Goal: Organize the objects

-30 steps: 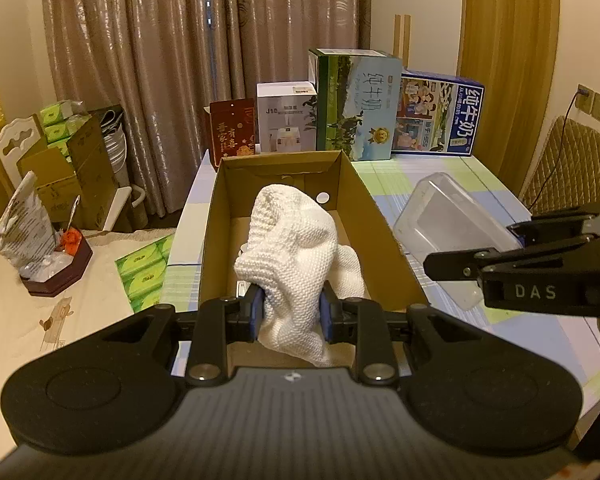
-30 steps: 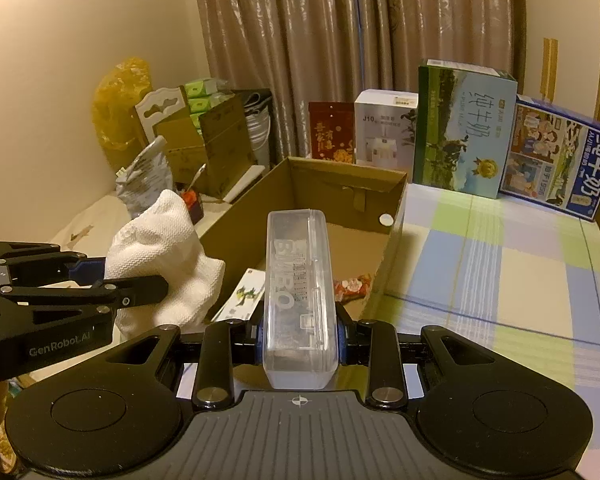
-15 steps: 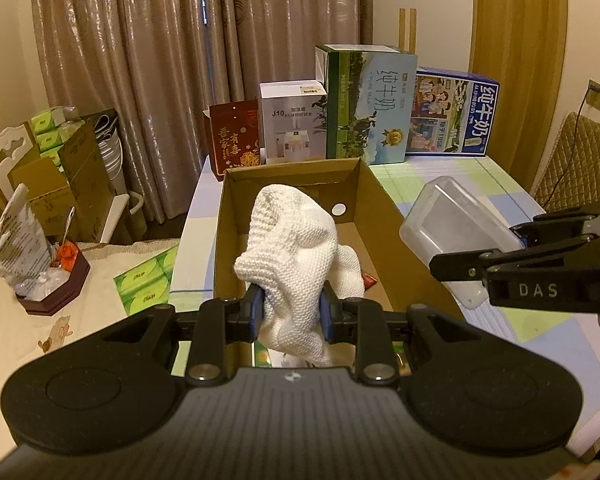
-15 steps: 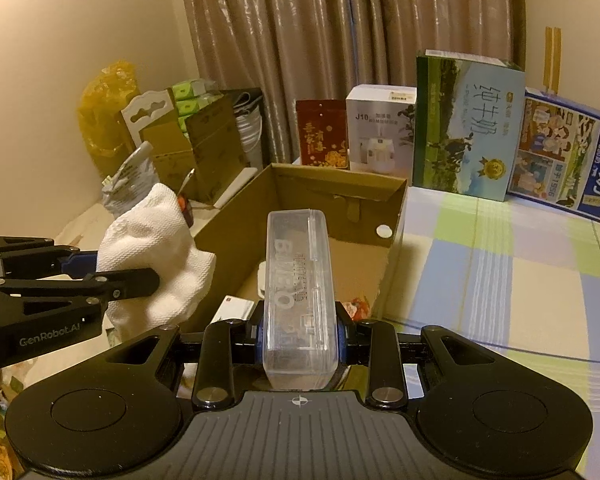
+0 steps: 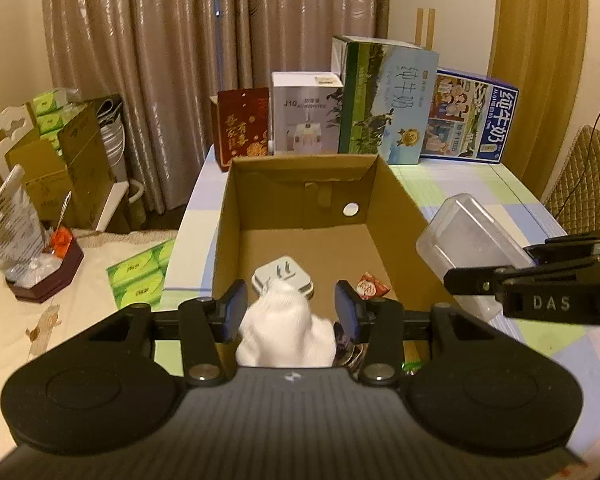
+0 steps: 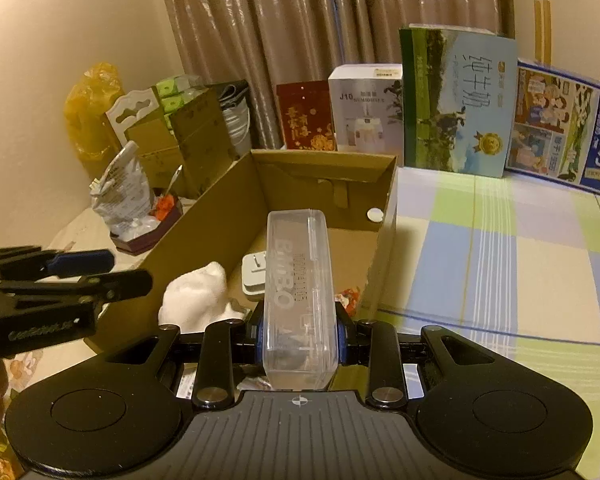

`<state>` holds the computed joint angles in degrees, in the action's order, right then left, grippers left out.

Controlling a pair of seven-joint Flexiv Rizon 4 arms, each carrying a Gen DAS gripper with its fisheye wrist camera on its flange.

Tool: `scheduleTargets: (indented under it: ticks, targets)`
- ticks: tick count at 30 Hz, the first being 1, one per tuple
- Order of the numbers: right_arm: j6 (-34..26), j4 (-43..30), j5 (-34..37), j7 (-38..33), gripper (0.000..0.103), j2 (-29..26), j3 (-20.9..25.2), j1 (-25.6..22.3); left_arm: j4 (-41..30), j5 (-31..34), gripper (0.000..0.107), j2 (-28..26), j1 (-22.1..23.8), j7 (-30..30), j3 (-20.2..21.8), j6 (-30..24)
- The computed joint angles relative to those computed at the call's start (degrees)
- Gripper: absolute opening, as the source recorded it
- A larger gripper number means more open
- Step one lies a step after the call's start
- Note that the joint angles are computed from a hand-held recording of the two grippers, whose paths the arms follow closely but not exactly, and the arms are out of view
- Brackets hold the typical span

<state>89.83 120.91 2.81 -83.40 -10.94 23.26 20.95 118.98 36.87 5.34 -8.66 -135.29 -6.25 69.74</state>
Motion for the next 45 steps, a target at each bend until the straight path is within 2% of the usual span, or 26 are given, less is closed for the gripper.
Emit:
scheduleTargets:
  ticks: [8,10,11,12,13,16,19,22,26,30,34,38,45]
  targets:
    - [0.6,-1.1,0.2,1.3,0.028,-0.3,-0.2,1.0,2.5,-1.1,0.048,2.5,0.7,-0.3,-0.4,-0.5]
    - [0.4,-3.1,2.4,-0.2,0.033,-1.7,2.5,-1.1,3.1,-1.0,0.053,3.1,1.2,-0.8,-0.6,-0.5]
    - [0.2,-4.6,4.8,-1.8,0.051,-2.8,5.3,-3.4,3.3,-0.8,0.057,3.4,1.5,-1.2,-0.8,-0.6]
    - [0.1,-6.3,8.1,-4.1,0.077,-4.0,8.8,-6.2,3.5,-0.8,0.058,3.7,1.8,-1.5,-0.9,-0.7]
    - [0.7,-6.9,9.6,-4.9,0.082,-4.6,10.3,-7.5,3.8,-1.1,0.059,4.0,1.9,-1.5,-0.9,-0.8]
    - [2.0,-5.5,9.3,-4.6,0.083,-3.5,8.9,-6.4,5.0,-2.4,0.062,4.8,2.3,-0.9,-0.9,-0.4]
    - [1.6,-4.0,10.3,-5.2,0.083,-1.9,9.9,-7.5,5.9,-1.7,0.075,6.2,3.0,-2.0,-2.0,-0.8]
    - [1.5,-1.9,12.1,-5.6,0.083,0.6,9.5,-7.2,6.7,-1.8,0.082,7.3,3.5,-3.2,-2.9,-1.0]
    - [0.6,1.2,14.4,-6.4,0.086,4.7,7.4,-5.0,7.8,-2.2,0.096,9.3,3.8,-4.6,-4.3,-1.7]
    - [0.3,5.7,13.8,-4.6,0.092,9.6,4.9,-2.1,8.6,-2.9,0.102,11.8,3.8,-5.3,-5.9,-4.2]
    - [0.4,10.4,11.2,-1.1,0.101,14.4,3.0,0.0,9.6,-4.4,0.102,14.4,3.3,-5.7,-7.3,-6.1]
    - [-2.3,14.0,11.1,1.5,0.101,20.0,1.0,2.1,9.9,-4.9,0.102,17.2,3.4,-6.9,-9.9,-9.1]
    - [-5.5,20.4,5.3,7.0,0.101,28.8,-1.8,4.0,10.7,-7.8,0.102,21.8,1.8,-10.0,-12.6,-13.1]
